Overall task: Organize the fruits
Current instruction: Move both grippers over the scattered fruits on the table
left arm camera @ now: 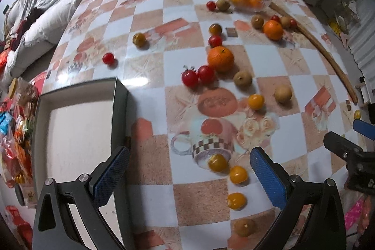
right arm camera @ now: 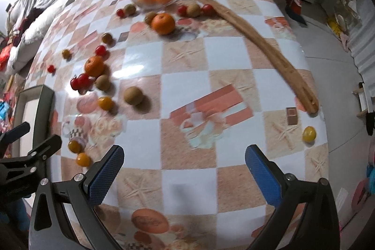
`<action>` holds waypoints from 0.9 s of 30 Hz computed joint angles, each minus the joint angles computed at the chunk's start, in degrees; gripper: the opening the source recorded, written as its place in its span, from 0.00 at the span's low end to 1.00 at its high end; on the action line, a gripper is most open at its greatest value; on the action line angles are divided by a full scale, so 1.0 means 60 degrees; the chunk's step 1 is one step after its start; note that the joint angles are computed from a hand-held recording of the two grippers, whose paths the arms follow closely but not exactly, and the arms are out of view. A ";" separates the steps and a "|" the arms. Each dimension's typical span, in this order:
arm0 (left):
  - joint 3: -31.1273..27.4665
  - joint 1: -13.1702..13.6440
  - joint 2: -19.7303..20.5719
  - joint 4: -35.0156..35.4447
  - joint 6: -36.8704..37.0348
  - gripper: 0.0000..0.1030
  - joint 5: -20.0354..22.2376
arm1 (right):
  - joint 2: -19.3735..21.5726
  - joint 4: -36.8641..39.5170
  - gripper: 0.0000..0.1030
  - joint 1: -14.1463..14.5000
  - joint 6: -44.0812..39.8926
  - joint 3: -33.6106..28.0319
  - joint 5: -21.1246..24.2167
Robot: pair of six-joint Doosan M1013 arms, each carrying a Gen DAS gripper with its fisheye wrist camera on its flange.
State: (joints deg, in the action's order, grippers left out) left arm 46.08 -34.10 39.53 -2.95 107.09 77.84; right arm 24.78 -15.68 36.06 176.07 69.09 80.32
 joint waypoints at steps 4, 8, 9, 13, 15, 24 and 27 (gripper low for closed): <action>-0.0082 0.0050 0.0079 -0.0065 -0.0146 1.00 0.0276 | 0.0126 0.0184 1.00 -0.0005 -0.0148 -0.0200 0.0006; -0.0017 0.0048 0.0053 -0.0007 -0.0002 1.00 0.0282 | 0.0259 0.0303 1.00 -0.0016 -0.0256 -0.0397 0.0116; -0.0006 0.0056 0.0046 -0.0036 0.0031 1.00 0.0280 | 0.0287 0.0334 1.00 -0.0021 -0.0288 -0.0438 0.0143; -0.0027 0.0085 0.0062 -0.0052 0.0049 1.00 0.0315 | 0.0375 0.0338 1.00 -0.0026 -0.0427 -0.0589 0.0265; -0.0060 0.0093 0.0079 -0.0034 -0.0008 1.00 0.0320 | 0.0403 0.0349 1.00 -0.0036 -0.0483 -0.0630 0.0292; -0.0148 0.0073 0.0150 0.0115 -0.0052 1.00 0.0328 | 0.0575 0.0610 1.00 -0.0111 -0.0785 -0.0817 0.0536; -0.0129 0.0069 0.0143 0.0093 -0.0034 1.00 0.0281 | 0.0582 0.0631 1.00 -0.0128 -0.0801 -0.0820 0.0535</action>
